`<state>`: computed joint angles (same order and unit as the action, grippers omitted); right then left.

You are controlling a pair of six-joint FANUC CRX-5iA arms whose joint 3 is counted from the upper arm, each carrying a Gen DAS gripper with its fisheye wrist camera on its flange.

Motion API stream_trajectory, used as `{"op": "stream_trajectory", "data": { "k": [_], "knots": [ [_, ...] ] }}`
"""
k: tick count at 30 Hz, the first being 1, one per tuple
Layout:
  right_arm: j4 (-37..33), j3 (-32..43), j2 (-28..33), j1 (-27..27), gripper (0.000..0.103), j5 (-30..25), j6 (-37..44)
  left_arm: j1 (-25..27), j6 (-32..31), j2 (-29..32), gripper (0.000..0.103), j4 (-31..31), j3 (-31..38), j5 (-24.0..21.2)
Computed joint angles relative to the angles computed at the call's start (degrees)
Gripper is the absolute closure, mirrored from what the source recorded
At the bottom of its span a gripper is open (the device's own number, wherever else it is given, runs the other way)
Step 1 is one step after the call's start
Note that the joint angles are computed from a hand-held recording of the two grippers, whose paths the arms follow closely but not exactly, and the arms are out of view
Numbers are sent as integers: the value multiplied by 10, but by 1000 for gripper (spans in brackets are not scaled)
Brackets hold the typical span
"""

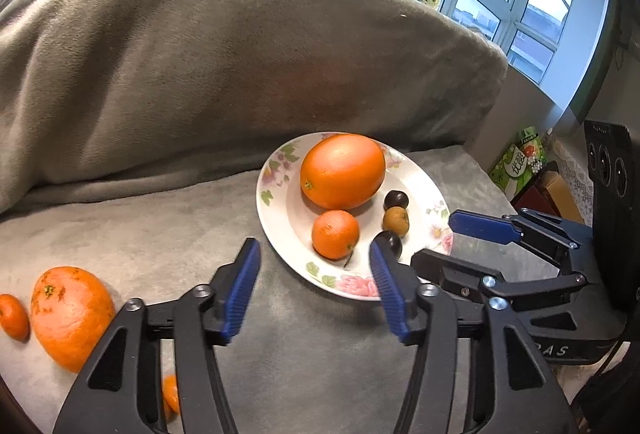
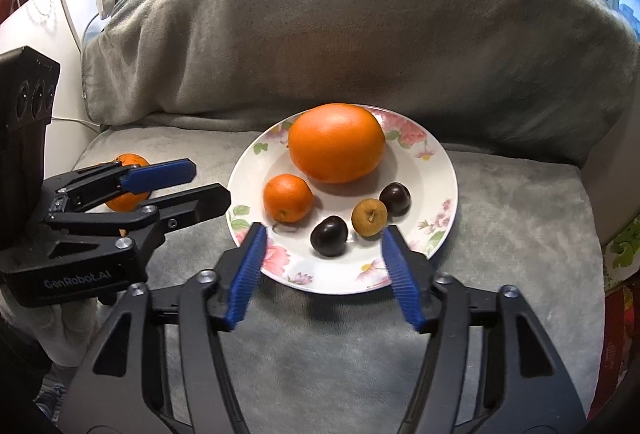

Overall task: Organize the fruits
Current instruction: 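Open both tools to drop the plum and tangerine onto the plate, then withdraw both tools from the plate toward the loose tangerines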

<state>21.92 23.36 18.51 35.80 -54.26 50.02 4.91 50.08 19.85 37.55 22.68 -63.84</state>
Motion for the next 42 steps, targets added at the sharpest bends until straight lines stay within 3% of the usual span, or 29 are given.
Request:
{"op": "stream_trajectory", "data": {
  "k": [7, 22, 34, 42],
  "knots": [
    [16, -18, -15, 6, 23, 12, -15, 4, 7, -8, 35, 1, -5, 10],
    [49, -32, -30, 36, 23, 11, -30, 30, -16, -51, 35, 20, -49, 37],
    [75, -32, -21, 67, 22, 10, -18, 88, -56, -85, 35, 53, -93, 63],
    [16, 0, -1, 72, 22, 22, 34, 143, -62, -93, 35, 39, -107, 65]
  ]
}}
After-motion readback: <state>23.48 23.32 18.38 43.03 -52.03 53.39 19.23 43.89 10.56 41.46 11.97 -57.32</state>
